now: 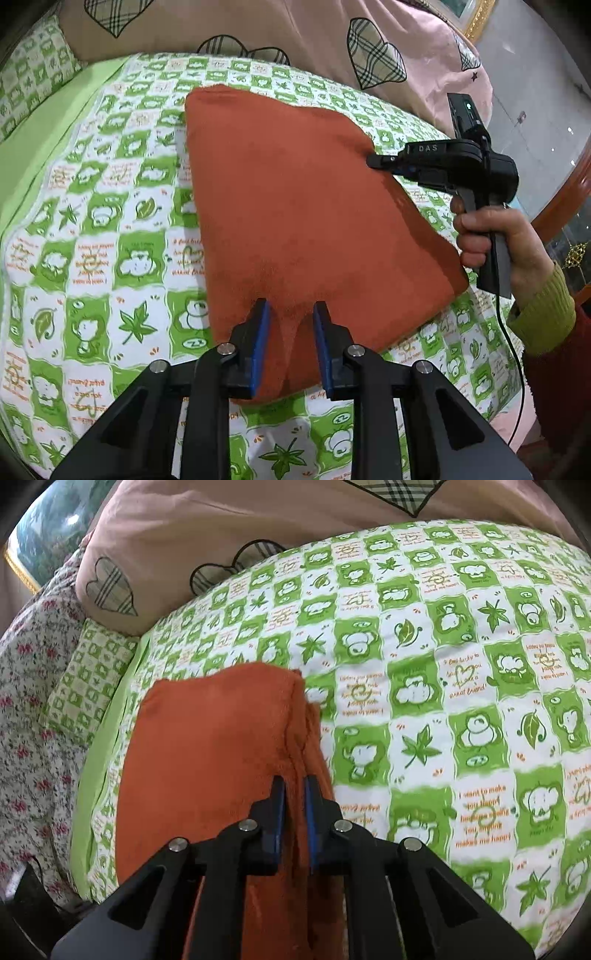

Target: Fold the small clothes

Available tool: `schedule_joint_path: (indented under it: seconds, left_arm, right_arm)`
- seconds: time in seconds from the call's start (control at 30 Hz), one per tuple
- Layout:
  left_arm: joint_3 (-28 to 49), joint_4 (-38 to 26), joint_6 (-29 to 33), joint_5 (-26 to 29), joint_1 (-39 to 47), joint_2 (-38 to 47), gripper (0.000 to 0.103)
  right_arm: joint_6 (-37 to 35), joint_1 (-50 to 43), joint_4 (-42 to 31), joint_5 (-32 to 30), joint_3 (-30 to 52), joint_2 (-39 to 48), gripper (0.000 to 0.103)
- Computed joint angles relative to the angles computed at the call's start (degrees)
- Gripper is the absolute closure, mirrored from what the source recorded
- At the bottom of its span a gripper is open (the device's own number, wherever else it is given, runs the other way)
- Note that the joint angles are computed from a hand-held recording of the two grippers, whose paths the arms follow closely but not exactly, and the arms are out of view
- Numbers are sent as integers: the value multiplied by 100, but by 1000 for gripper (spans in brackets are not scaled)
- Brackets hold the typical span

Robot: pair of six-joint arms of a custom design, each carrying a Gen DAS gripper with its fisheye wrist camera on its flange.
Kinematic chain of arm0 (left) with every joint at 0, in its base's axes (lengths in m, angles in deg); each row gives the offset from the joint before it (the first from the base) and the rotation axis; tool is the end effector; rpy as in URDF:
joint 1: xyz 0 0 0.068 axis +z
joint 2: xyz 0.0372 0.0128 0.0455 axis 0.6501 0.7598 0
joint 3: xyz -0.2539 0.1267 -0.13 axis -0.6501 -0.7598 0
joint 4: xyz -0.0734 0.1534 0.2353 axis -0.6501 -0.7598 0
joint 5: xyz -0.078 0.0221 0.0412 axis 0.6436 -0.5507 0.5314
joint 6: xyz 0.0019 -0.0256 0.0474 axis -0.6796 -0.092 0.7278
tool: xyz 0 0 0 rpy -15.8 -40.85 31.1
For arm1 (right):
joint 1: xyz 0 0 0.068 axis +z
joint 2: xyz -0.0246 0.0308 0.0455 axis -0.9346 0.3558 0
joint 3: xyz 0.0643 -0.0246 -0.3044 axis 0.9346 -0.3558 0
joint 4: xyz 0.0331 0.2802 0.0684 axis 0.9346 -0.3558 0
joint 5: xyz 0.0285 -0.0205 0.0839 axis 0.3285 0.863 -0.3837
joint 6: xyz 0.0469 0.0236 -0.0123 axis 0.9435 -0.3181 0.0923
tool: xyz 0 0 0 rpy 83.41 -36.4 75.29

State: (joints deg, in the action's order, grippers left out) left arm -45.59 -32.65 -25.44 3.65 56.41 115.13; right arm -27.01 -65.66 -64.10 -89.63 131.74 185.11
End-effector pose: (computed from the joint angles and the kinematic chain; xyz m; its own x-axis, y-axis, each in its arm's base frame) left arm 0.2717 0.0563 0.1493 -0.8052 0.2160 -0.5522 0.4291 0.8550 -0.2912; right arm 0.3349 0.0237 0.1540 -0.7115 0.4886 -0.5050 0.3060 0.8624 0.4034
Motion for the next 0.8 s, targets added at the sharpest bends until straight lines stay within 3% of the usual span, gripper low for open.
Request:
schedule_joint_path:
  seconds: [0.17, 0.33, 0.43, 0.57, 0.6, 0.7, 0.8]
  left_arm:
    - [-182, 184, -41, -224, -87, -48, 86]
    - [-267, -132, 38, -89, 79, -355, 86]
    - [-364, -234, 182, -80, 158, -480, 85]
    - [-471, -67, 137, -175, 189, -370, 84]
    - [-470, -54, 129, -136, 204, -333, 84]
    - [-540, 67, 32, -205, 138, -380, 84]
    - [-546, 138, -118, -288, 90, -396, 84]
  right_arm:
    - [-25, 11, 183, 100, -62, 166, 92]
    - [55, 369, -148, 628, -477, -922, 91]
    - [59, 892, -243, 617, -863, -1609, 88]
    - [275, 1529, -621, 1030, -1156, -1596, 89]
    - [353, 1523, -644, 1170, -1220, -1403, 93]
    - [547, 993, 226, 738, -1761, -1367, 103]
    - [626, 983, -40, 769, -1666, -1530, 103]
